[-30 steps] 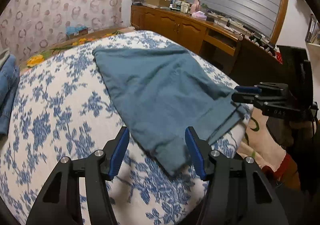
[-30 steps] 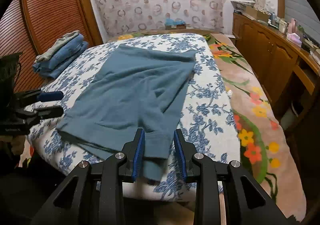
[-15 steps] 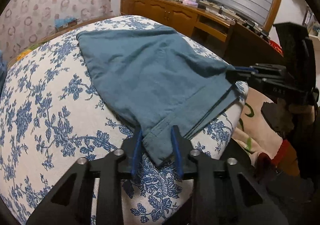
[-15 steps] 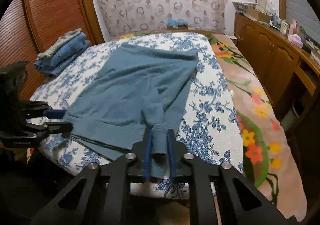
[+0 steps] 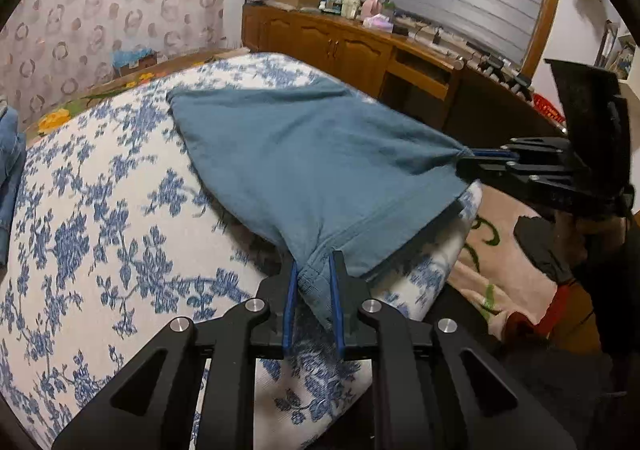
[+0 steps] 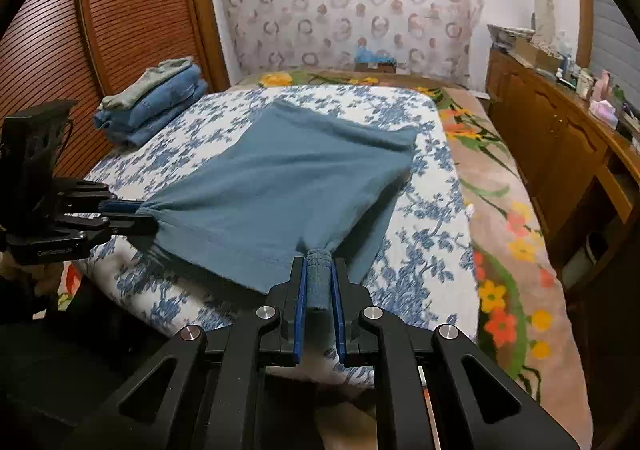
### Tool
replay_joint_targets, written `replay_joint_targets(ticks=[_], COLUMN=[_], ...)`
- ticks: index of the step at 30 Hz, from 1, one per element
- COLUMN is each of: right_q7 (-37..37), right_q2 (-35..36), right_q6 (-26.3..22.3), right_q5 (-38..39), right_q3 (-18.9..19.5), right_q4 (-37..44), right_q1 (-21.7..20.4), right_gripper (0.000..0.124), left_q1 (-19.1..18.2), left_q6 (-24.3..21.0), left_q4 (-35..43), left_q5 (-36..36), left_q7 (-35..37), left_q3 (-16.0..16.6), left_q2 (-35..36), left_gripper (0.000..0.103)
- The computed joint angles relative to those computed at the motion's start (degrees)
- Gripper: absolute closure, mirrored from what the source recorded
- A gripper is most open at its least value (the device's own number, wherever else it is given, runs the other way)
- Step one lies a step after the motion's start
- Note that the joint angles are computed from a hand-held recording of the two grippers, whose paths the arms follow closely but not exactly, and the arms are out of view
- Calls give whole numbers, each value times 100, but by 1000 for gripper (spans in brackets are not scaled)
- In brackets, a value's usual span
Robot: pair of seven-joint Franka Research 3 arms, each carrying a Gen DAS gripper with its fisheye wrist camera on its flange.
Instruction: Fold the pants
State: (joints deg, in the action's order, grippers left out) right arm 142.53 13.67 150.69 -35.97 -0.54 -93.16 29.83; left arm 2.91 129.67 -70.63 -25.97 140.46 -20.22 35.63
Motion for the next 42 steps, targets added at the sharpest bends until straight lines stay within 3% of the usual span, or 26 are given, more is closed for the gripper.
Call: replay_joint_targets(ticks=[4, 7, 10, 12, 15, 21, 27, 32, 35, 42], right_q7=[-168, 13, 356, 541, 909, 1444, 1044, 1199, 1277, 1101], right_q2=[65, 47, 13, -20, 8, 201, 361, 265, 261, 194], right_q6=[-114, -134, -266, -163, -130, -84, -459, -255, -200, -53], right_q5=[271, 166, -69, -172, -423, -758, -343, -260, -305, -250], right_q3=[46, -29, -89, -90, -111, -175, -108, -133, -146, -94], right_q4=[37, -3, -4, -71, -67, 92, 259, 56, 57, -52], right_q1=[-28, 24, 71, 46, 72, 127, 115, 139, 155, 95], right_gripper=[110, 103, 96, 96, 95, 95, 95, 95, 95, 95], left_q1=[-40, -55, -57, -60, -76, -192, -249, -171, -174, -126], left_q6=[-168, -42, 73, 213, 292, 274, 194, 102, 276, 377], left_q4=[170, 98, 110, 112, 225, 492, 540, 616, 472, 357], left_q5=[131, 200, 253, 279, 326, 532, 746, 663, 670, 619], left_q7=[-217, -312, -411, -466, -530, -635, -753, -774, -752, -682], left_q3=[78, 105, 114, 115, 95, 81, 120, 43, 57, 10], left_q2=[153, 112, 110, 111, 182, 385, 481, 574, 507, 463], left_gripper=[85, 81, 66, 47, 40, 38, 38, 38, 31, 31])
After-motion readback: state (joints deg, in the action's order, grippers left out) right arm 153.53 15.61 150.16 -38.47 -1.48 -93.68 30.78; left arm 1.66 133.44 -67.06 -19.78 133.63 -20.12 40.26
